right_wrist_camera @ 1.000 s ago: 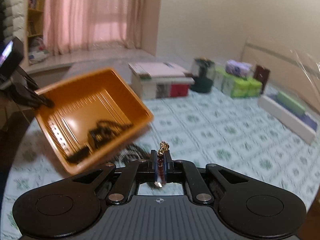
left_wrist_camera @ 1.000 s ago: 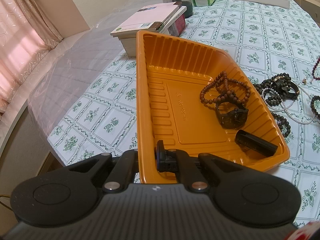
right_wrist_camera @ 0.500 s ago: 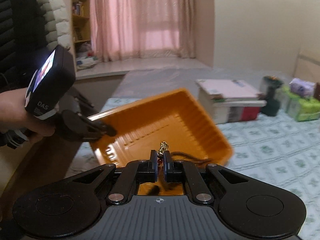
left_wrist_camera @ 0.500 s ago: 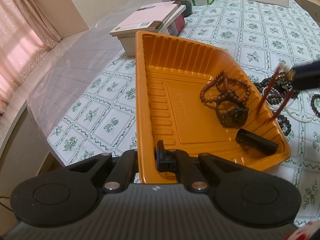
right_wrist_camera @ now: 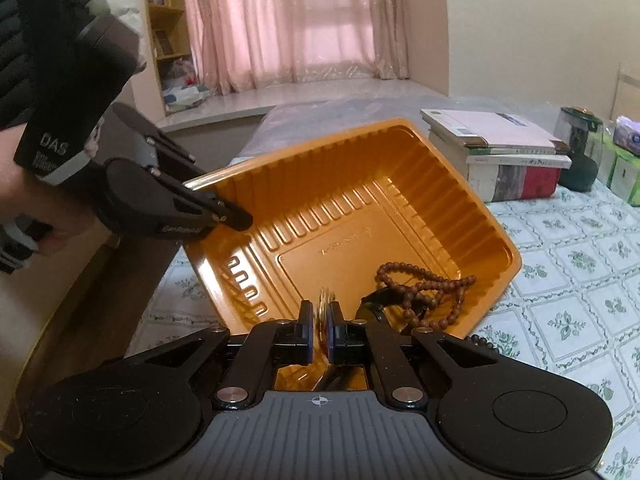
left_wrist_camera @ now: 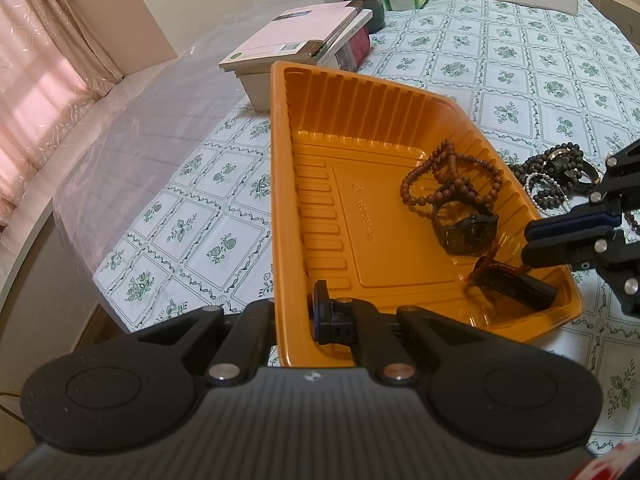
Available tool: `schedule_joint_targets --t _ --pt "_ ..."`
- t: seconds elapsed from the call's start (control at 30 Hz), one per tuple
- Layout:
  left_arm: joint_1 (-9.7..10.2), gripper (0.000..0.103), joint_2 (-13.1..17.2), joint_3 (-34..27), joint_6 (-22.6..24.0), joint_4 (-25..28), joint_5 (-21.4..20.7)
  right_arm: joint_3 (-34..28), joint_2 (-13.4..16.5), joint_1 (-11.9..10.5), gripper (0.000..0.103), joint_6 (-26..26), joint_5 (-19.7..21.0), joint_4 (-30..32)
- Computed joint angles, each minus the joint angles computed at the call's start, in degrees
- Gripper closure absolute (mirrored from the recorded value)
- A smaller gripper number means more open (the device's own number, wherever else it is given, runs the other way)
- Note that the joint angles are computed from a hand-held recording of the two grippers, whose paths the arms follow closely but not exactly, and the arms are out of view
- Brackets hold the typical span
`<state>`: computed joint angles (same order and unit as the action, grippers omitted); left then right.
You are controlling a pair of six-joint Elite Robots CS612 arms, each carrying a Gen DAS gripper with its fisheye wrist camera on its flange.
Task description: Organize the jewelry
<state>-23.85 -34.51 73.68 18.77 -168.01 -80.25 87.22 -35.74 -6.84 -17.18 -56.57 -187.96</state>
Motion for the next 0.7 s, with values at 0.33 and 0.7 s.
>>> schedule_joint_targets --t 0.33,0.7 --pt "-0.02 0.101 0.1 -0.2 -0.1 0.0 0.1 6.2 -1.6 -2.3 0.093 8.3 -6.3 -7.6" --pt "-0.13 0.101 0.1 -0.1 0.0 0.0 0.5 15.5 -4.2 -6.3 0.084 19.3 -23.4 -10.5"
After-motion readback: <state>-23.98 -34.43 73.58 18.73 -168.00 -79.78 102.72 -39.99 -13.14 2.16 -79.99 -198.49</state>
